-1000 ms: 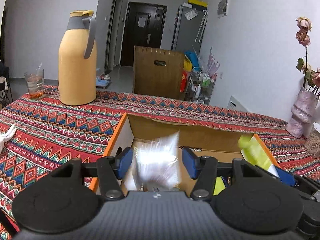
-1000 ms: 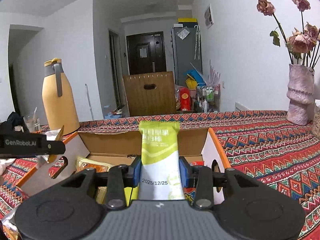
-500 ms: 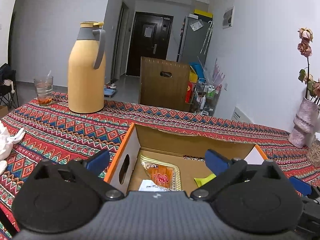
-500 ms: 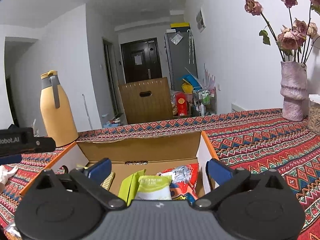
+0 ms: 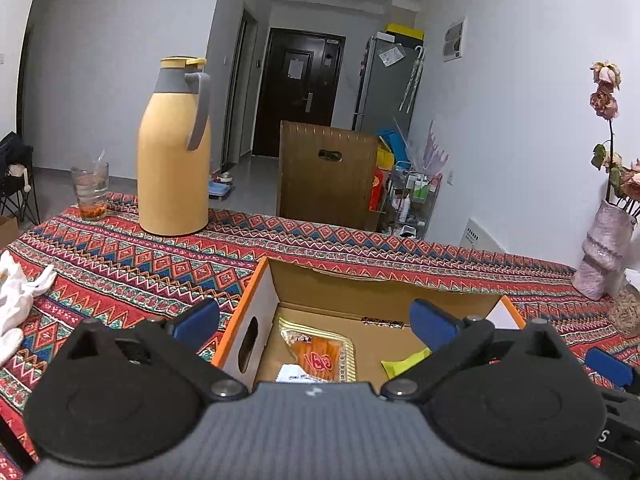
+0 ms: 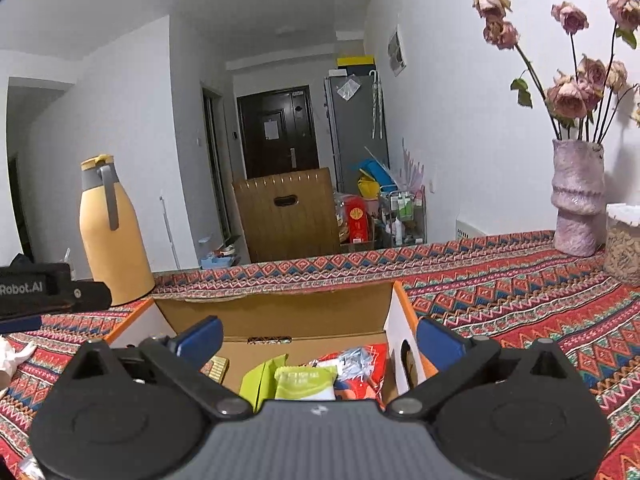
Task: Organize snacks
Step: 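Withdraw both tools from the box back toward the snack pile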
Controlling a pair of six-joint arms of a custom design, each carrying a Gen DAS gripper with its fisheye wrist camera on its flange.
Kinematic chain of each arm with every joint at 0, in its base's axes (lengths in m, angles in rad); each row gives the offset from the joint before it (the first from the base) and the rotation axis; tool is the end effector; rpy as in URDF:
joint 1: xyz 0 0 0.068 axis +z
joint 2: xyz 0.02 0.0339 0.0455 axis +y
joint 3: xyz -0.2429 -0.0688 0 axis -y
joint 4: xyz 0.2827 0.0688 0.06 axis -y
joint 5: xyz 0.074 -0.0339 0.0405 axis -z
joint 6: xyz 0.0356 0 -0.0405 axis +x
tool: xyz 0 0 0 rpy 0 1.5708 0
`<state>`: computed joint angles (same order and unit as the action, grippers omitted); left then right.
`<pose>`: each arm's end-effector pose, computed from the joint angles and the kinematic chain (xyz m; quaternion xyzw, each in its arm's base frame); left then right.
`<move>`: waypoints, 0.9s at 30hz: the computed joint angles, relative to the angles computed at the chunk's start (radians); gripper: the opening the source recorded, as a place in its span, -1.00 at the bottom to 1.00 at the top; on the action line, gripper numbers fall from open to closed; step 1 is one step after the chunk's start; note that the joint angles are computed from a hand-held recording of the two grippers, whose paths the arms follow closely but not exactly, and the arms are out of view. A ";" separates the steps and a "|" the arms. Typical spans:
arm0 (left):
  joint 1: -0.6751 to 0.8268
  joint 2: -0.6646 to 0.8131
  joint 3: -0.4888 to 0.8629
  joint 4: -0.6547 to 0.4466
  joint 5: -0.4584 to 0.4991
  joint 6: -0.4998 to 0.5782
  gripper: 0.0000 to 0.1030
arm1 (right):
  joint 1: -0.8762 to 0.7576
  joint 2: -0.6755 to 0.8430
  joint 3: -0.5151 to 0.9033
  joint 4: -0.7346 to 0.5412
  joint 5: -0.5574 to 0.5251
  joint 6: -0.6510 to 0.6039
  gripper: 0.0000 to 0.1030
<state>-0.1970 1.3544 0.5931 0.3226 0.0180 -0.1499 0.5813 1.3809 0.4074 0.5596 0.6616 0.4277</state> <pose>0.3069 -0.0619 0.1526 0.0247 0.8436 -0.1000 0.5269 0.2429 0.1334 0.1110 0.1163 0.8032 0.0119 0.5841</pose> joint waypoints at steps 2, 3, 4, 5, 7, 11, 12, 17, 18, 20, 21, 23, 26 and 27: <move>0.011 -0.028 -0.011 -0.022 0.020 0.006 1.00 | 0.017 -0.039 -0.016 -0.024 0.019 -0.001 1.00; 0.015 -0.042 -0.019 -0.032 0.026 0.010 1.00 | 0.025 -0.064 -0.029 -0.037 0.028 -0.003 1.00; 0.020 -0.056 -0.026 -0.041 0.030 0.013 1.00 | 0.034 -0.086 -0.040 -0.048 0.037 -0.002 1.00; 0.027 -0.076 -0.038 -0.053 0.037 0.017 1.00 | 0.043 -0.112 -0.053 -0.062 0.043 -0.001 1.00; 0.042 -0.111 -0.056 -0.076 0.058 0.025 1.00 | 0.062 -0.161 -0.074 -0.096 0.055 0.007 1.00; 0.084 -0.200 -0.107 -0.117 0.106 0.062 1.00 | 0.111 -0.258 -0.123 -0.168 0.094 0.031 1.00; 0.092 -0.221 -0.123 -0.123 0.112 0.076 1.00 | 0.125 -0.284 -0.137 -0.191 0.105 0.039 1.00; 0.149 -0.311 -0.187 -0.177 0.164 0.129 1.00 | 0.192 -0.388 -0.192 -0.315 0.154 0.129 1.00; 0.162 -0.334 -0.203 -0.192 0.177 0.137 1.00 | 0.205 -0.401 -0.199 -0.340 0.164 0.149 1.00; 0.183 -0.366 -0.233 -0.203 0.198 0.158 1.00 | 0.238 -0.425 -0.212 -0.400 0.183 0.200 1.00; 0.193 -0.387 -0.253 -0.209 0.205 0.173 1.00 | 0.251 -0.436 -0.218 -0.425 0.189 0.218 1.00; 0.214 -0.420 -0.286 -0.217 0.219 0.199 1.00 | 0.280 -0.449 -0.229 -0.471 0.205 0.258 1.00; 0.235 -0.447 -0.323 -0.233 0.232 0.230 1.00 | 0.320 -0.457 -0.239 -0.535 0.223 0.323 1.00; 0.241 -0.450 -0.337 -0.233 0.236 0.240 1.00 | 0.335 -0.451 -0.239 -0.555 0.228 0.350 1.00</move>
<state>0.0443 0.9043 0.2566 0.0901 0.2535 0.0903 0.9161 0.9302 0.1681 0.0042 0.8897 0.7781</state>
